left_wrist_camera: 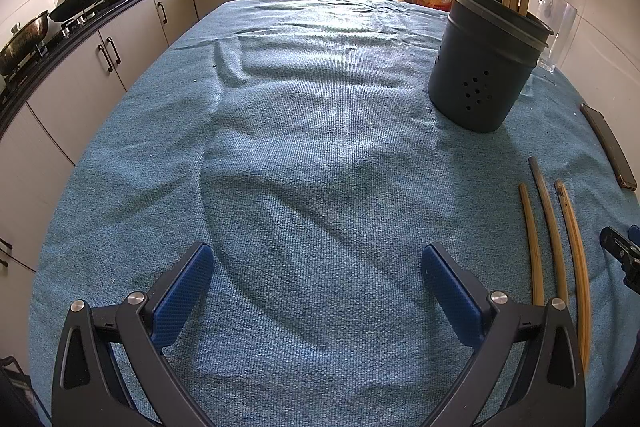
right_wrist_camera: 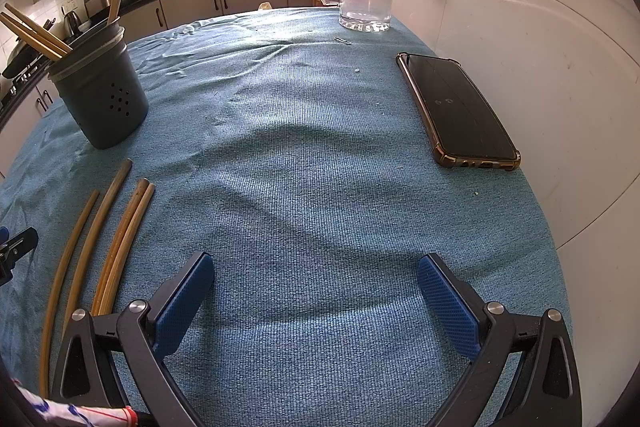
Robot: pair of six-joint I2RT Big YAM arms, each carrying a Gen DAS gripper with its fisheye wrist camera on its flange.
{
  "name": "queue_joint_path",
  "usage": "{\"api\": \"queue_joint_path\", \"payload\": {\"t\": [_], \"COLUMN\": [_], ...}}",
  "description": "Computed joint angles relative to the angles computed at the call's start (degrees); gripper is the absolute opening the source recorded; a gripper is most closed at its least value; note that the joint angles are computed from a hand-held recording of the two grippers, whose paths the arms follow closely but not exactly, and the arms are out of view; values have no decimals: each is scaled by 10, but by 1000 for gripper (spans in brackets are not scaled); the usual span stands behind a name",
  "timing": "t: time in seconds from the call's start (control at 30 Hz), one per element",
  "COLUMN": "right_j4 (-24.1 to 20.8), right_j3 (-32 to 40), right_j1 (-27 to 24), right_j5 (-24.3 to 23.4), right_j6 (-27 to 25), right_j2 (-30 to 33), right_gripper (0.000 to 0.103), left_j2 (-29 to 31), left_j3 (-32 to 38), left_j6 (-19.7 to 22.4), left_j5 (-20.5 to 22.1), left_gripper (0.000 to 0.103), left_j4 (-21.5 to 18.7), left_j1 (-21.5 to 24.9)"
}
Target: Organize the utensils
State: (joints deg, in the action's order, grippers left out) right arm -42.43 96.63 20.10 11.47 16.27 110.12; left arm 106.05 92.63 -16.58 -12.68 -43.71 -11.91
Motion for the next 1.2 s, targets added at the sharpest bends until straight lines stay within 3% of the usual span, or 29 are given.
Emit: {"api": "queue_joint_path", "payload": {"t": [0.63, 0.8, 1.0, 1.1, 1.2], "right_j4": [0, -46, -19, -19, -15], "right_j3": [-1, 28, 6, 6, -3], "right_j1": [-1, -1, 0, 3, 3], "right_j5": [-2, -10, -9, -2, -1], "right_j6": [1, 10, 6, 10, 12], "right_j2": [-1, 11, 0, 0, -7], "right_gripper": [103, 103, 103, 103, 101], "left_j2": [1, 2, -4, -26, -84], "left_j3": [1, 3, -5, -32, -93], "left_j6": [0, 0, 0, -7, 2], "left_j5": [-1, -1, 4, -4, -66], "left_gripper": [103, 103, 103, 100, 100], "left_j4": [-1, -2, 4, 34, 103], "left_j1": [0, 0, 2, 1, -13]}}
